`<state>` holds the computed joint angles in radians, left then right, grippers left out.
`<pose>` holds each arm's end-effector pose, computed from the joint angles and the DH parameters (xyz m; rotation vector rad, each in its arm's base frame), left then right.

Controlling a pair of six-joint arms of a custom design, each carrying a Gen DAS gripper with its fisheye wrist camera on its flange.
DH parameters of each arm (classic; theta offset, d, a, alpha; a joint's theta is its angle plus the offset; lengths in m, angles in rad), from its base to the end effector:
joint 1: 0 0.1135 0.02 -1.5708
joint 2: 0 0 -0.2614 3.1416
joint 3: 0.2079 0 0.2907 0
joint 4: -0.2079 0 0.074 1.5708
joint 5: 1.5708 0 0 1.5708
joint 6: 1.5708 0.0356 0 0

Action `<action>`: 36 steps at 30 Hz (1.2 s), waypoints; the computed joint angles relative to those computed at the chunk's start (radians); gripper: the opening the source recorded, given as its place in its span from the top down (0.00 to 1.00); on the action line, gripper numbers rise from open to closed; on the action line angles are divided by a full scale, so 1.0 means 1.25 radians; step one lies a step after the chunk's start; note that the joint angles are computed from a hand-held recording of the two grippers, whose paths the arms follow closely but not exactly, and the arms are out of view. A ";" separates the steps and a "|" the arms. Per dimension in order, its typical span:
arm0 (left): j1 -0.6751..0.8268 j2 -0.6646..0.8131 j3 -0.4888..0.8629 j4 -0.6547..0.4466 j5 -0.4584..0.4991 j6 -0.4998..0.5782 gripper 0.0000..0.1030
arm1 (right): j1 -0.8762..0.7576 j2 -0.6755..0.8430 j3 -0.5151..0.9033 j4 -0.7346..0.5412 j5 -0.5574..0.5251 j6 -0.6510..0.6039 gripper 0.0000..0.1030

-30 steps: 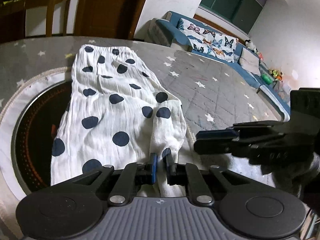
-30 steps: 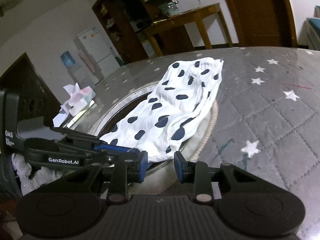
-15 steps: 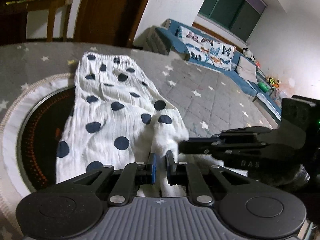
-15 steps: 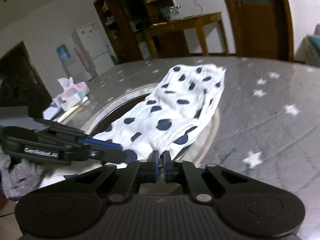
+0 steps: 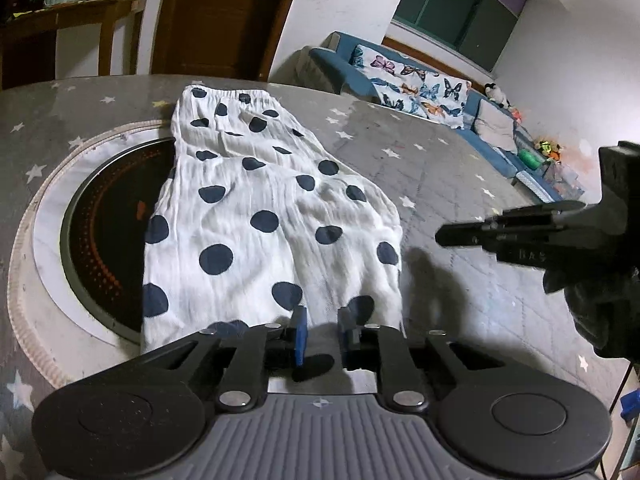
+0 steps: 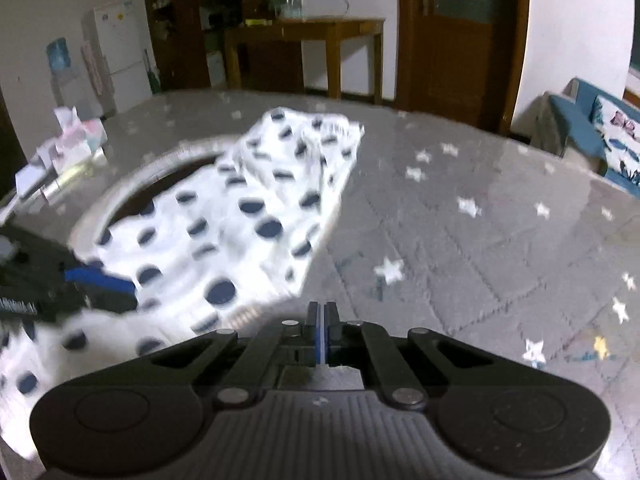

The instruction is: Fold clothes

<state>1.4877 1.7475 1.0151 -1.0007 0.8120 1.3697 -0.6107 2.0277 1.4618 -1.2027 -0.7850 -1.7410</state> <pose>0.0508 0.2985 0.1281 -0.2196 2.3303 -0.3307 0.3324 -0.2019 0.1490 -1.2126 2.0979 0.6074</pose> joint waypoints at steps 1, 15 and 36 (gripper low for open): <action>0.004 -0.004 -0.005 0.003 0.000 0.004 0.80 | -0.003 -0.012 -0.006 -0.010 -0.011 -0.008 0.96; 0.092 0.014 -0.013 -0.080 0.034 0.147 0.56 | 0.154 -0.182 -0.271 0.176 0.017 0.126 0.70; 0.134 0.028 -0.042 -0.089 0.073 0.211 0.45 | 0.224 -0.223 -0.320 0.312 0.035 0.258 0.62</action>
<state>1.6545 1.7828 0.9626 -1.1114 0.9033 1.6339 -0.3303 1.7490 1.0619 -0.8124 -0.7415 -1.4186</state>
